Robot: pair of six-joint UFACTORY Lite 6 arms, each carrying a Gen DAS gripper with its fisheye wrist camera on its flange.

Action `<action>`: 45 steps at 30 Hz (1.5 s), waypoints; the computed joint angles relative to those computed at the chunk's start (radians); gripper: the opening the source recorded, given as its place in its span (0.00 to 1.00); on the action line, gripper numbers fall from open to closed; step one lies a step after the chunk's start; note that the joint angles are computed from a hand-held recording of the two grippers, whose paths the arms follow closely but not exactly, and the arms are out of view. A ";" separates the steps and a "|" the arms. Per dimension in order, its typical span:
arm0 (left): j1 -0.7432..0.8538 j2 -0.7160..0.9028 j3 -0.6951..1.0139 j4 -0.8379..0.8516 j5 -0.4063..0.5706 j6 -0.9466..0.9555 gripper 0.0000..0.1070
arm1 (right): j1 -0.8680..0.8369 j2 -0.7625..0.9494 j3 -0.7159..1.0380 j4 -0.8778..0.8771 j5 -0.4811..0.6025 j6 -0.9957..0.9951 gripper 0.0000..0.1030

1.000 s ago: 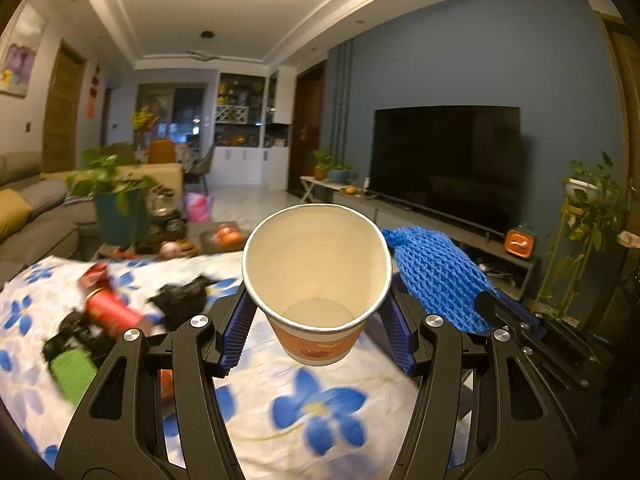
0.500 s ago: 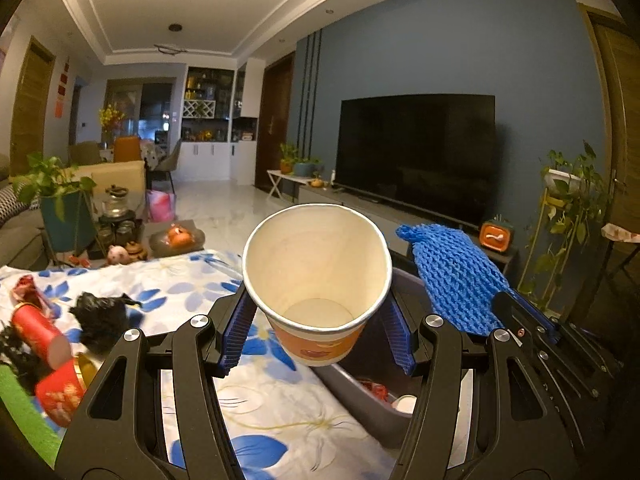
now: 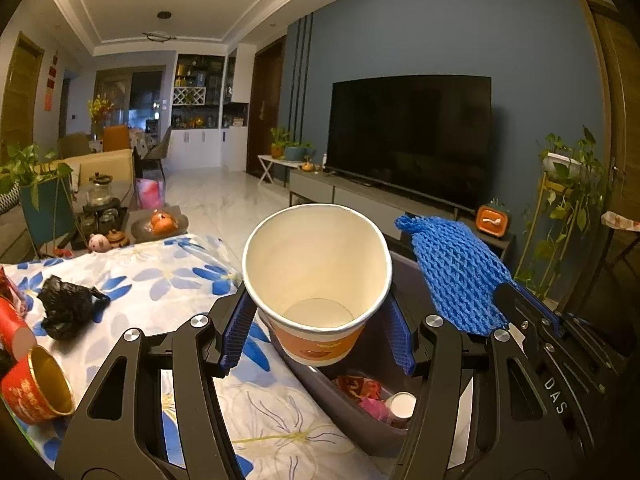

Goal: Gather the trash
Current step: 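Carry the cup and mesh net over the grey bin, then open both tools to drop the cup and net into the bin, then move both tools back over the table toward the green net and red cans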

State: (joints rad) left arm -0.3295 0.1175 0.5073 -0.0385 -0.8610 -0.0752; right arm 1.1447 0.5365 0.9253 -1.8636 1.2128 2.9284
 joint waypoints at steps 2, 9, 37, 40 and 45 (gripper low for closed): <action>-0.004 0.023 0.013 -0.001 -0.006 -0.002 0.54 | -0.002 0.000 0.006 0.003 -0.004 -0.004 0.07; -0.019 0.098 0.068 0.011 -0.012 -0.016 0.54 | -0.003 0.022 0.045 0.019 -0.022 -0.030 0.07; 0.001 0.282 0.179 0.112 -0.023 -0.059 0.72 | -0.064 0.002 -0.040 -0.057 -0.042 0.095 0.39; 0.007 0.266 0.156 0.106 -0.036 -0.060 0.74 | -0.045 0.005 -0.036 -0.032 -0.034 0.084 0.44; 0.028 0.199 0.058 0.073 -0.074 -0.036 0.76 | -0.013 0.000 -0.036 -0.004 -0.027 0.069 0.45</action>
